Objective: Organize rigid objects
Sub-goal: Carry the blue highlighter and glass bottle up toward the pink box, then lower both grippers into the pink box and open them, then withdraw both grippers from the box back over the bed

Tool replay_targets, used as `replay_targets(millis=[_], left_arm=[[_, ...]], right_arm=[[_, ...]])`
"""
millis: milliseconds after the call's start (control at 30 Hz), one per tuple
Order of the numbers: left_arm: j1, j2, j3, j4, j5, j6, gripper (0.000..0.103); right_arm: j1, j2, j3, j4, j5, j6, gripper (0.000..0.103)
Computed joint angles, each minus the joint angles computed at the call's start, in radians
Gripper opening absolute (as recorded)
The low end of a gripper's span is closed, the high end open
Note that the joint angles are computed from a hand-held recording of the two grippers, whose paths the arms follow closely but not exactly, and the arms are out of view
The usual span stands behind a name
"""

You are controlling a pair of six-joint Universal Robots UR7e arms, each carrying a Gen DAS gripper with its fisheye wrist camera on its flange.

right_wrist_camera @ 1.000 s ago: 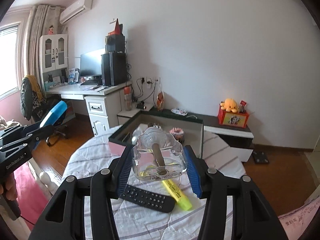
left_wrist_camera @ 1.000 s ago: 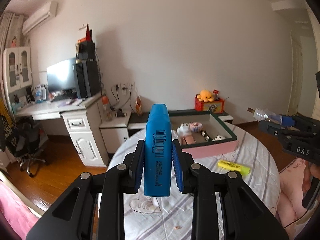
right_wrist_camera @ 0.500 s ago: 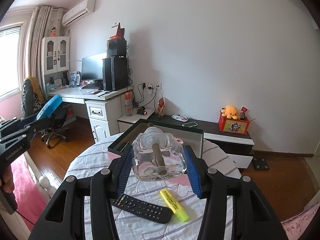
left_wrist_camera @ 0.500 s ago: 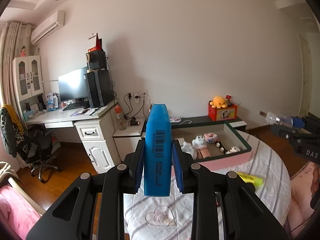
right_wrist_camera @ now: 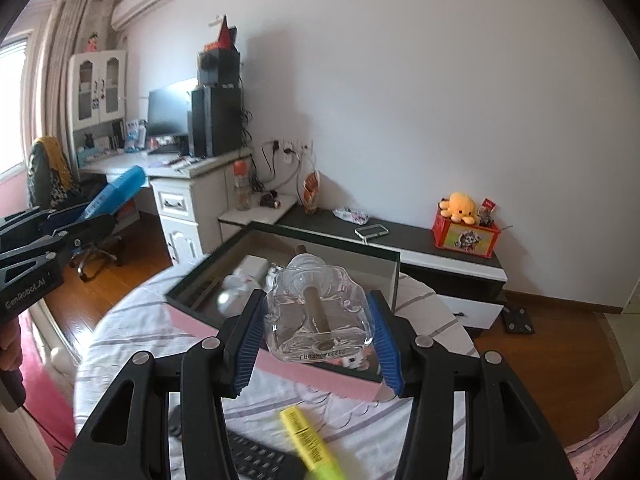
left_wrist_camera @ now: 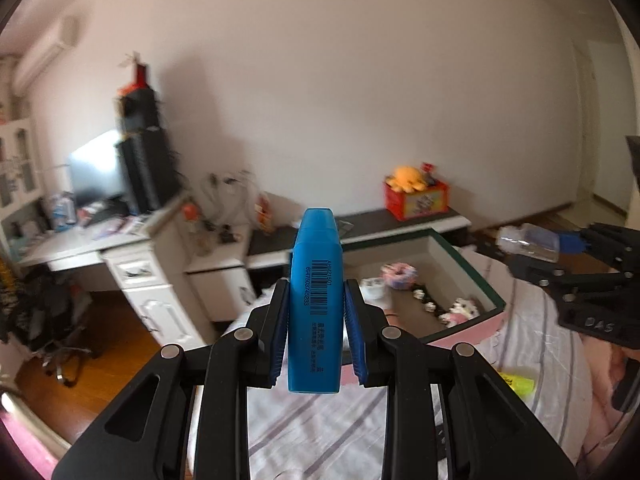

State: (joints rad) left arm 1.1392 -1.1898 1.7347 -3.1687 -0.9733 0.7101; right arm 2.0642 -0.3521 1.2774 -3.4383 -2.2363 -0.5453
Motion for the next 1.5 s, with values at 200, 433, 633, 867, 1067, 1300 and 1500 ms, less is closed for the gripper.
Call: replay_targets(millis=[200, 433, 633, 867, 1067, 1300, 1500], left_arm=[[0.045, 0.157, -0.164, 0.16, -0.003, -0.028, 0.027], [0.095, 0.274, -0.285, 0.262, 0.068, -0.059, 0.027], [0.124, 0.308, -0.331, 0.281, 0.077, -0.07, 0.027], [0.125, 0.284, -0.313, 0.274, 0.069, -0.095, 0.045], [0.113, 0.19, -0.201, 0.182, 0.03, -0.105, 0.08], [0.071, 0.025, -0.012, 0.039, 0.014, -0.111, 0.099], [0.007, -0.113, 0.16, -0.112, 0.06, -0.09, 0.103]], right_arm=[[-0.056, 0.054, -0.124, 0.158, -0.011, 0.036, 0.052], [-0.104, 0.124, -0.261, 0.364, 0.005, 0.091, 0.052], [-0.114, 0.171, -0.345, 0.479, 0.015, 0.119, 0.052], [-0.112, 0.168, -0.342, 0.504, 0.039, 0.145, 0.053], [-0.089, 0.126, -0.261, 0.428, 0.037, 0.158, 0.066], [-0.024, 0.035, -0.081, 0.222, 0.024, 0.133, 0.081], [0.04, -0.018, 0.068, 0.022, -0.002, 0.089, 0.086]])
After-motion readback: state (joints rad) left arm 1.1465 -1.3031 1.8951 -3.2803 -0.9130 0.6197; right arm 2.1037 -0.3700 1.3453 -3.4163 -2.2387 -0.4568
